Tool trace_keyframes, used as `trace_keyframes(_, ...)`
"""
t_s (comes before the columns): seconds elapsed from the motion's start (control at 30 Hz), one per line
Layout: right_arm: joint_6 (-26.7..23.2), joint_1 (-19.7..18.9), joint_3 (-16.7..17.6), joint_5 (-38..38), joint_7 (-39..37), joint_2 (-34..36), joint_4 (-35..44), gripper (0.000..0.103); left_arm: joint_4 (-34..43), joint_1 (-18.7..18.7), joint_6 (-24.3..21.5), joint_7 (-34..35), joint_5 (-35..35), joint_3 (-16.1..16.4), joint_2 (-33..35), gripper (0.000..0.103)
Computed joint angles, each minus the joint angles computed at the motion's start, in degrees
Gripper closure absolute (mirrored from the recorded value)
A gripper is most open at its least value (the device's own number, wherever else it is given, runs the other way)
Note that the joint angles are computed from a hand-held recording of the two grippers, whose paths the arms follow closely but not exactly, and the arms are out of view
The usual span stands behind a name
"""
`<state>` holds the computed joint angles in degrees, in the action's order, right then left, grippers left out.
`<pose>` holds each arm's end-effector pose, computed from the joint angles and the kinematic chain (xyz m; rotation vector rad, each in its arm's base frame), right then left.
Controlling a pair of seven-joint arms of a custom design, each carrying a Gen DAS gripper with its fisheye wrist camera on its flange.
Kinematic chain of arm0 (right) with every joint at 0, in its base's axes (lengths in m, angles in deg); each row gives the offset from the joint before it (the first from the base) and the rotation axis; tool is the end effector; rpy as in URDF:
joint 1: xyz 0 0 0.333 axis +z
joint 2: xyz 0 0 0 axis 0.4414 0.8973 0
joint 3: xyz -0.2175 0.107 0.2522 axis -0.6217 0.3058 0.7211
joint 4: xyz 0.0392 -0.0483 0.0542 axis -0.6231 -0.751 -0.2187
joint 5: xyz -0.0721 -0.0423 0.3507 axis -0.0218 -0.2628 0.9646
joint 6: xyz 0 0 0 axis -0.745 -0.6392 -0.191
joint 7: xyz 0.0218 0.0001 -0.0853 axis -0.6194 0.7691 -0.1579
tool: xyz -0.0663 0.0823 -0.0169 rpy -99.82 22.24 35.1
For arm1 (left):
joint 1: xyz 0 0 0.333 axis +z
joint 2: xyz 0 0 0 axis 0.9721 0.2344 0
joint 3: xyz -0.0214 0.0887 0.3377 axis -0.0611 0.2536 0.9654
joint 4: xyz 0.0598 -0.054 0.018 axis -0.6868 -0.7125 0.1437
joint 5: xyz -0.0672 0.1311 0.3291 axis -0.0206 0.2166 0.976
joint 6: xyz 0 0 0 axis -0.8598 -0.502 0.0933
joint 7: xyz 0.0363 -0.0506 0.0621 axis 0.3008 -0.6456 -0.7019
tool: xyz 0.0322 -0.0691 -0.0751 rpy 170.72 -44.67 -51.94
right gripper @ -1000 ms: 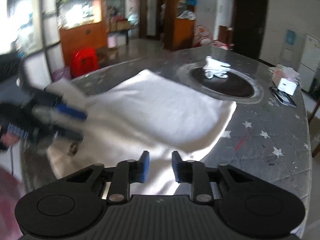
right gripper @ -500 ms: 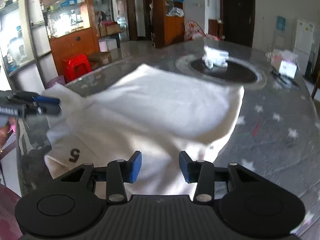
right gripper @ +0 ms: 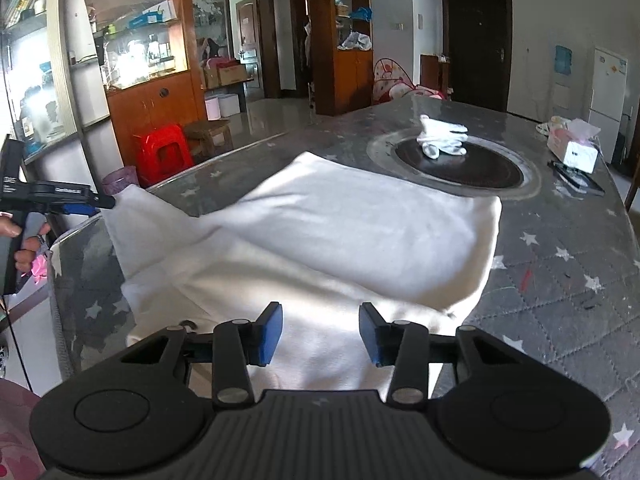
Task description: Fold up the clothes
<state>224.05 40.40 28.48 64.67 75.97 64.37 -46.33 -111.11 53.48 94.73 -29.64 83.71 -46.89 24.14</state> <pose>0.6333 0.2378 0.4951 -2.1126 0.7772 -0.2988 0.4875 -0.3188 0.4595 -2.1434 0.9405 -0.7319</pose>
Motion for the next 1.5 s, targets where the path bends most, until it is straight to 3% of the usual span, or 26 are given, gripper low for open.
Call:
trace_keyframes(0.1, 0.2, -0.03, 0.25, 0.71, -0.73, -0.73, -0.64, 0.06, -0.31, 0.57, 1.1, 0.48, 0.41, 0.39, 0.11, 0.042)
trace_keyframes(0.13, 0.33, 0.0, 0.25, 0.95, -0.86, -0.9, -0.81, 0.06, -0.45, 0.68, 1.68, 0.22, 0.63, 0.44, 0.11, 0.05)
trace_keyframes(0.2, 0.69, 0.08, 0.25, 1.47, -1.09, -1.22, -1.18, 0.06, 0.24, 0.47, 1.66, -0.56, 1.5, 0.45, 0.67, 0.058)
trace_keyframes(0.3, 1.22, 0.19, 0.25, 2.25, -1.43, -1.7, -1.71, 0.059, 0.98, -0.36, -1.81, -0.22, 2.18, 0.42, 1.11, 0.088)
trace_keyframes(0.37, 1.4, 0.15, 0.29, 2.92, -1.79, -1.99, -2.05, 0.059, 0.66, -0.94, -2.81, -2.53, 3.64, 0.3, 0.37, 0.095)
trace_keyframes(0.47, 1.58, 0.05, 0.34, 4.1, -2.58, -2.39, -2.46, 0.059, 0.83, -1.51, -2.63, -4.7, 7.46, -0.12, -0.53, 0.096)
trace_keyframes(0.6, 1.45, -0.1, 0.28, 5.53, -3.23, -2.63, -2.68, 0.059, 4.03, -1.64, 3.1, -5.29, 13.72, -0.62, -0.26, 0.097)
trace_keyframes(0.77, 1.4, -0.61, 0.36, 8.4, -5.09, -3.06, -3.21, 0.059, 13.27, -2.33, 13.89, -4.22, 21.31, -0.07, 4.26, 0.097)
trace_keyframes(0.93, 1.69, -1.29, 0.08, 12.28, -7.47, -4.08, -4.58, 0.059, 27.22, -4.78, 25.37, 1.77, 23.16, 1.54, 13.3, 0.097)
trace_keyframes(1.03, 2.09, -1.5, -0.55, 13.55, -7.77, -4.57, -5.4, 0.059, 35.73, -6.4, 30.11, 8.17, 20.51, 1.93, 19.6, 0.097)
trace_keyframes(1.13, 2.43, -1.79, -1.09, 14.47, -7.86, -5.14, -6.37, 0.059, 43.06, -6.86, 33.56, 18.07, 13.52, 0.8, 25.93, 0.096)
trace_keyframes(1.23, 2.94, -1.93, -1.55, 14.96, -7.56, -5.53, -7.13, 0.059, 47.82, -5.55, 36.16, 31.06, 4.01, -2.8, 31.31, 0.096)
trace_keyframes(1.3, 3.29, -1.99, -1.8, 15.09, -7.18, -5.72, -7.54, 0.059, 51.04, -4.94, 35.25, 40.87, -2.4, -6.12, 34.81, 0.091)
trace_keyframes(1.37, 3.66, -1.93, -1.98, 14.84, -6.54, -5.76, -7.72, 0.059, 51.77, -5.0, 34.75, 47.07, -5.78, -7.44, 35.99, 0.086)
trace_keyframes(1.43, 4.03, -1.87, -2.0, 14.67, -6.41, -5.9, -7.88, 0.059, 50.67, -5.35, 35.28, 50.04, -7.38, -7.11, 35.65, 0.077)
trace_keyframes(1.5, 4.05, -1.92, -1.95, 14.7, -6.62, -6.0, -7.86, 0.059, 47.05, -6.35, 36.87, 47.65, -6.16, -3.52, 32.97, 0.069)
